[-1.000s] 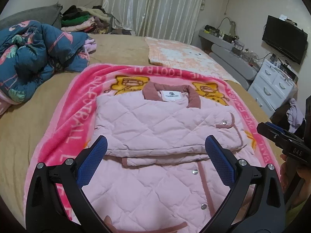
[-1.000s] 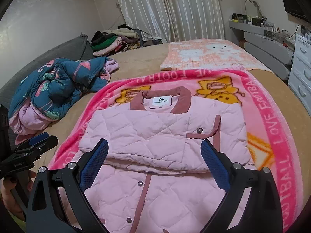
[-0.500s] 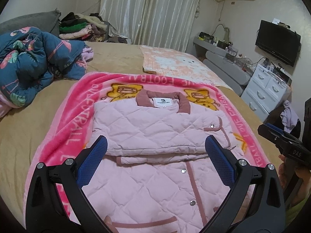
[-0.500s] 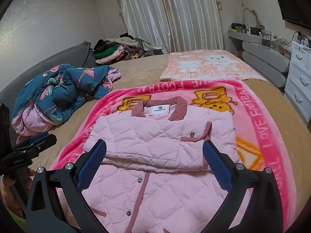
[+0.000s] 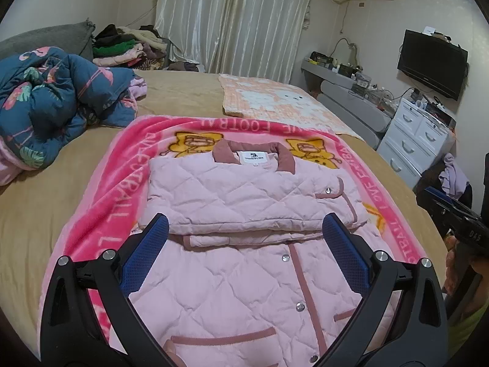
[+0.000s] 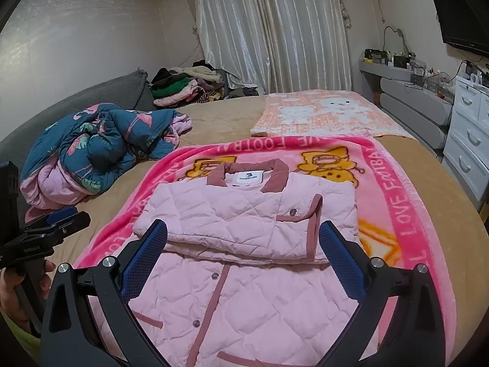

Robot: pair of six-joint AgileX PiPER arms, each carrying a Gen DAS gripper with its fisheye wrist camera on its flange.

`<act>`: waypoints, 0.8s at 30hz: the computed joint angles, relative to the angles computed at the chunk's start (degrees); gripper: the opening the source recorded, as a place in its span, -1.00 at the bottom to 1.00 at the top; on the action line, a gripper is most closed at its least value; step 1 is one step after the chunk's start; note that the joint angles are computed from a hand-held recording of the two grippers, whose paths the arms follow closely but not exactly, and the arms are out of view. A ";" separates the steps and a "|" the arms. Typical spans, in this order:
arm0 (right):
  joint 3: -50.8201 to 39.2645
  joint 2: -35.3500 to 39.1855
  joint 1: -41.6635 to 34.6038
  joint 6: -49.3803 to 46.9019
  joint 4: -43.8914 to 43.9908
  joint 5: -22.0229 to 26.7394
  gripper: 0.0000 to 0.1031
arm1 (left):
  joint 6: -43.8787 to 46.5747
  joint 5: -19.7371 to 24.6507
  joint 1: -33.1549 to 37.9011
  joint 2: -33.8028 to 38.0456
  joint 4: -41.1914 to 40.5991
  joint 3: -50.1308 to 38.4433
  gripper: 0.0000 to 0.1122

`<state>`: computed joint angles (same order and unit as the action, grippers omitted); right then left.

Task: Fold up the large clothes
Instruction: 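Move both tools back along the jacket toward its ribbed hem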

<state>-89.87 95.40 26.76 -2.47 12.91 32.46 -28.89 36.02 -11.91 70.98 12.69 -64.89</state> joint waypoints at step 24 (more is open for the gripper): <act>17.25 -10.45 -1.00 -2.27 0.94 -5.52 0.92 | -16.11 -0.08 -9.74 -7.26 13.27 13.34 0.68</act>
<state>-72.62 84.95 25.75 -4.74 13.85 26.94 -45.00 35.94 -21.65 63.72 25.96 -51.55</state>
